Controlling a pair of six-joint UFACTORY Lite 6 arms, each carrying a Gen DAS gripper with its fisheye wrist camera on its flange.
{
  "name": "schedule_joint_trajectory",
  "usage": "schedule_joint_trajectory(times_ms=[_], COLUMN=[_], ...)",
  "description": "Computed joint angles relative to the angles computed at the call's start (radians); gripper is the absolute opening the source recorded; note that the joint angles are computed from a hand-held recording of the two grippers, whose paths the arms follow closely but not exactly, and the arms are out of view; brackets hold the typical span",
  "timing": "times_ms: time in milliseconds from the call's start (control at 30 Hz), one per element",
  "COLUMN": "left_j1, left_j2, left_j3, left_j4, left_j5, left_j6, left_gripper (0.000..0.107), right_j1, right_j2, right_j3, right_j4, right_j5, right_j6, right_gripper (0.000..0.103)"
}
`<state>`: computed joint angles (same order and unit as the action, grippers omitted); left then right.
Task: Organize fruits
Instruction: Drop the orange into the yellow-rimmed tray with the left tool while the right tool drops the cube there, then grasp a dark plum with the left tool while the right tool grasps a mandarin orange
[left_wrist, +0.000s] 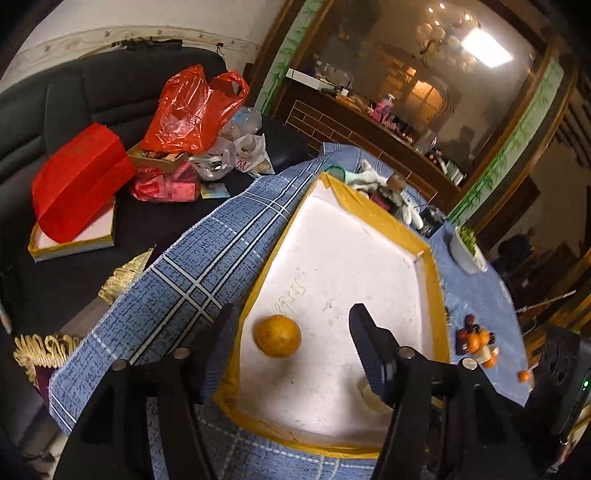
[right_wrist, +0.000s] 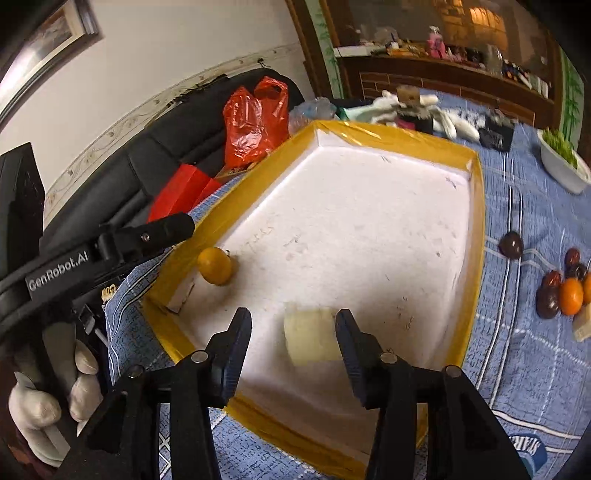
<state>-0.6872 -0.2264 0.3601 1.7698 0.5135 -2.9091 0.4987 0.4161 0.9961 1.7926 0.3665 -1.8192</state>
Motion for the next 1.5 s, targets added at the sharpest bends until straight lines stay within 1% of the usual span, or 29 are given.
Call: schedule_joint_trajectory(times_ms=[100,233,333,433,567,600,700,767,900,1000,1067,1133,1200,1300,1333,1367,1400,1467,1500], left_j1=[-0.013,-0.065,-0.117,-0.167,-0.213,-0.227,-0.251,-0.262,-0.296,-0.318,-0.325,-0.321,-0.308,-0.285,-0.279,-0.271,-0.258,-0.243,-0.231], left_j2=[-0.050,-0.066,-0.049,0.005,0.065,0.091,0.187,0.256,0.410,0.522,0.613,0.730,0.823,1.024,1.085,1.153,1.223,1.351,1.417], left_j3=[-0.023,-0.002,0.036,0.100,0.164,0.190,0.286,0.355,0.529,0.669,0.783,0.930,1.051,1.327,1.419,1.524,1.628,1.838,1.942], left_j4=[0.016,-0.026,-0.056,-0.084,-0.110,-0.117,-0.141,-0.154,-0.212,-0.296,-0.373,-0.476,-0.572,-0.774,-0.841,-0.914,-0.970,-1.071,-1.113], left_j5=[-0.010,0.009,0.030,0.044,0.057,0.064,0.060,0.047,0.028,0.029,0.033,0.030,0.025,0.051,0.070,0.095,0.101,0.169,0.188], left_j6=[-0.036,0.004,0.045,0.092,0.130,0.142,0.199,0.237,0.358,0.506,0.636,0.806,0.950,1.248,1.336,1.431,1.519,1.651,1.712], left_gripper=[0.064,0.069,0.070,0.071,0.071,0.071,0.071,0.071,0.071,0.071,0.067,0.060,0.058,0.052,0.050,0.050,0.050,0.049,0.049], right_j1=[-0.044,-0.139,-0.272,-0.468,-0.725,-0.804,-0.915,-0.950,-0.947,-0.910,-0.878,-0.859,-0.837,-0.809,-0.806,-0.807,-0.816,-0.817,-0.819], right_j2=[-0.061,-0.190,-0.266,-0.312,-0.264,-0.220,-0.111,-0.018,0.127,0.220,0.277,0.312,0.343,0.366,0.375,0.391,0.390,0.384,0.382], right_j3=[-0.035,-0.136,-0.199,-0.236,-0.184,-0.144,-0.035,0.058,0.201,0.281,0.332,0.358,0.387,0.402,0.409,0.424,0.420,0.413,0.411], right_j4=[-0.022,-0.044,-0.094,-0.169,-0.265,-0.289,-0.339,-0.370,-0.418,-0.420,-0.430,-0.414,-0.407,-0.374,-0.378,-0.392,-0.387,-0.380,-0.377], right_j5=[0.041,0.086,0.129,0.173,0.229,0.253,0.264,0.278,0.286,0.225,0.189,0.165,0.145,0.109,0.109,0.123,0.142,0.140,0.142], right_j6=[0.023,0.023,0.023,0.032,0.077,0.094,0.134,0.176,0.243,0.243,0.247,0.225,0.206,0.158,0.164,0.180,0.169,0.163,0.160], right_gripper=[0.053,0.053,0.053,0.053,0.053,0.053,0.053,0.053,0.052,0.052,0.052,0.052,0.052,0.052,0.049,0.038,0.035,0.035,0.035])
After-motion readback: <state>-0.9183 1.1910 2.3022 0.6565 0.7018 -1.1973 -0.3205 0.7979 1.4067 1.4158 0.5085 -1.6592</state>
